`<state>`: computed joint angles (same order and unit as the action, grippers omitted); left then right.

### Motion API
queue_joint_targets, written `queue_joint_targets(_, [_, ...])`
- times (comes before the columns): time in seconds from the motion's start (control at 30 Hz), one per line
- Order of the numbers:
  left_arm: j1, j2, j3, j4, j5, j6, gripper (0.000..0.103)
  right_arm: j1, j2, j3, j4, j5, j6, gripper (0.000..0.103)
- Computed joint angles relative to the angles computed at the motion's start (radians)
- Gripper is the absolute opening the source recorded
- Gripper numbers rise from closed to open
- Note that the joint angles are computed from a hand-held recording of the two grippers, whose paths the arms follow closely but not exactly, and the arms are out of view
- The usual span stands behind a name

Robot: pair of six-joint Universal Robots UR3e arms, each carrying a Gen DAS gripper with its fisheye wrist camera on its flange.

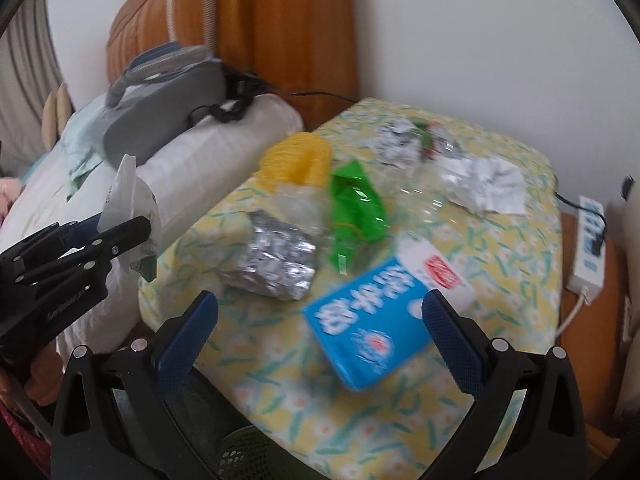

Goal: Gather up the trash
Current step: 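Grasp the silver blister pack with the right gripper while the left gripper holds the receipt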

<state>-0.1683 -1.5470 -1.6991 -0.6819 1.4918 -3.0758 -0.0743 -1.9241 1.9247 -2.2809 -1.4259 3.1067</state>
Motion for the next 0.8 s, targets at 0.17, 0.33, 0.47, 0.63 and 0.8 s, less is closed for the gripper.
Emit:
queue_joint_targets(0.17, [0.111, 0.137, -0.091, -0.067, -0.063, 0.058, 0.04, 0.119, 0.185, -0.128, -0.027, -0.053, -0.13, 0.101])
queue_joint_targets(0.33, [0.2, 0.255, -0.168, -0.112, -0.132, 0.114, 0.04, 0.243, 0.347, -0.252, 0.003, -0.178, -0.406, 0.101])
queue_joint_targets(0.47, [0.247, 0.302, -0.193, -0.141, -0.174, 0.136, 0.04, 0.284, 0.423, -0.327, 0.05, -0.222, -0.566, 0.101])
queue_joint_targets(0.63, [0.277, 0.33, -0.211, -0.152, -0.204, 0.144, 0.04, 0.288, 0.504, -0.45, 0.127, -0.249, -0.656, 0.1])
queue_joint_targets(0.8, [0.283, 0.332, -0.214, -0.155, -0.209, 0.144, 0.04, 0.272, 0.614, -0.632, 0.26, -0.242, -0.699, 0.096])
